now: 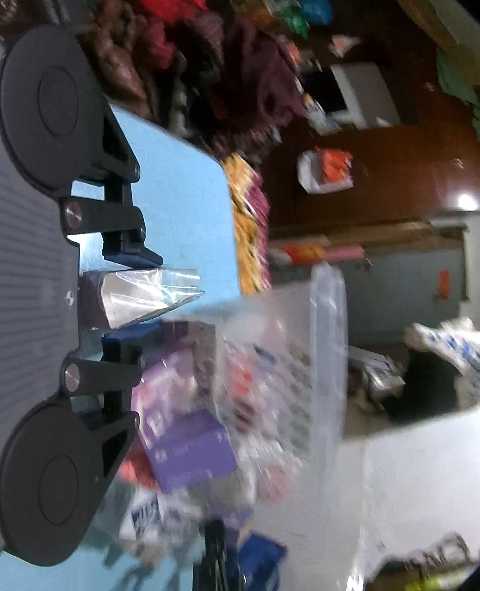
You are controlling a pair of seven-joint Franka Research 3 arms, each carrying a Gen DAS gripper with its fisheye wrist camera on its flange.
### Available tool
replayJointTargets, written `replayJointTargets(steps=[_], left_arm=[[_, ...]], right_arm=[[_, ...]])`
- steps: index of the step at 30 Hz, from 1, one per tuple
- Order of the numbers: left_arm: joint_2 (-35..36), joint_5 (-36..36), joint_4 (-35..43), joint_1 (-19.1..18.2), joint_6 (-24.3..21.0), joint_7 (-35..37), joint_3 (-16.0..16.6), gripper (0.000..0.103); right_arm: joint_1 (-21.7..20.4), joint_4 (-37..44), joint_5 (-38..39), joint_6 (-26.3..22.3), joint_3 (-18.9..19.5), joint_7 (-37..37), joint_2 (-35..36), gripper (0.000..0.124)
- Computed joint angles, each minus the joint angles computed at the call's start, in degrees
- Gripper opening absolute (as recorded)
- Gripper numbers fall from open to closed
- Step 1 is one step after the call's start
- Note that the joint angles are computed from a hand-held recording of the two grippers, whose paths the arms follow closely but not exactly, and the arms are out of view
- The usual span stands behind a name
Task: Organize objects
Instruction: 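Move the left tool to a clear bag while the right tool approaches a blue-white box, then grasp the clear bag with the left tool while the right tool grasps the small blue-white box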
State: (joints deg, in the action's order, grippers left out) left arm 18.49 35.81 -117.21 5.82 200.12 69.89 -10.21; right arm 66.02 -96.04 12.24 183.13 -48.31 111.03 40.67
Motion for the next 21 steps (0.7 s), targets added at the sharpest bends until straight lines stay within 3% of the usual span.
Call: replayJointTargets(steps=[2, 3, 4, 8, 10, 16, 21], left_arm=[[-0.2, -4.6, -1.9, 0.8, 3.1, 4.8, -1.3, 0.037], [-0.4, -4.9, -2.2, -1.0, 4.0, 4.4, 0.8, 0.037], [-0.2, -2.2, -1.8, -0.8, 4.5, 1.6, 1.2, 0.037], [1.5, 8.9, 0.9, 5.9, 4.7, -9.4, -3.4, 0.037], [2.1, 12.6, 1.7, 7.2, 5.5, -13.2, -4.0, 0.037], [2.3, 9.6, 0.8, 2.6, 10.1, -11.3, 1.3, 0.037], [2.3, 6.9, 0.1, 0.8, 12.6, -9.2, 3.1, 0.037]], right_arm=[[0.5, 0.0, 0.2, 0.3, -0.6, 0.2, 0.4, 0.046], [0.5, 0.1, 0.3, 0.5, -0.7, 0.1, 0.5, 0.046], [0.9, 0.1, 0.6, 0.7, -1.3, 0.2, 0.9, 0.046], [1.1, 0.0, 2.4, 1.9, -1.5, -0.9, 1.3, 0.046], [1.1, -0.1, 3.5, 2.6, -1.3, -1.7, 1.4, 0.046], [2.1, -0.5, 8.1, 4.4, -1.8, -4.9, 2.0, 0.046], [3.2, -0.7, 12.2, 5.6, -2.5, -7.6, 2.9, 0.046]])
